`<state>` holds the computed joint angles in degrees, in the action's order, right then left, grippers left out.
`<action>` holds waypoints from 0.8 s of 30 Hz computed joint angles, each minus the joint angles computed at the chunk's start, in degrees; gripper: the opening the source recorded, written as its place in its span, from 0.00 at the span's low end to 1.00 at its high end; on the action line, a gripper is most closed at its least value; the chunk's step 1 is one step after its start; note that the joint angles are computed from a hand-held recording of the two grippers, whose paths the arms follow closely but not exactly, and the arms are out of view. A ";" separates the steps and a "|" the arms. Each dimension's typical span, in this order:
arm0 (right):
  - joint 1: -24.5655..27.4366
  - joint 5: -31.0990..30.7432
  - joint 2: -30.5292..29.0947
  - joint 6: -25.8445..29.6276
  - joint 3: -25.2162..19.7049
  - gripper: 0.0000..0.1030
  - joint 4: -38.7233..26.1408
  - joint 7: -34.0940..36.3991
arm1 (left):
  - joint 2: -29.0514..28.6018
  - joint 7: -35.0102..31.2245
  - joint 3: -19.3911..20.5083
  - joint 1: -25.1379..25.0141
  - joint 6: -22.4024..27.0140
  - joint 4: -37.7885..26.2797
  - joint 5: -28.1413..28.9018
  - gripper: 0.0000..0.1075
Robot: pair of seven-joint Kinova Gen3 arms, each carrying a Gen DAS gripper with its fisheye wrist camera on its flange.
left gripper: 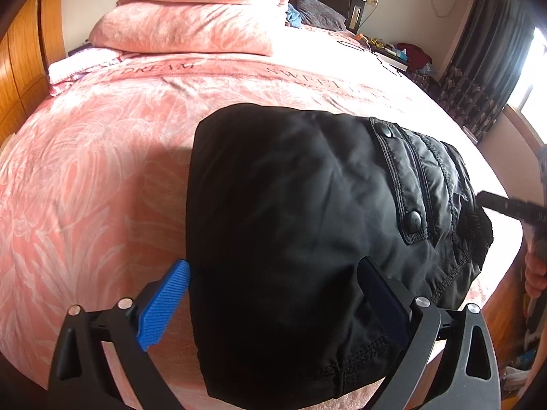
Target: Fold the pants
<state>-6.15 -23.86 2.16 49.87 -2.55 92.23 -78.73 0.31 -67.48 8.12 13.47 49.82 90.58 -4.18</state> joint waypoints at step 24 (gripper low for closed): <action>7.25 -5.25 15.30 8.33 -2.97 0.19 -14.88 -1.77 | 3.02 1.75 0.05 1.95 -0.24 -1.81 -2.89 0.93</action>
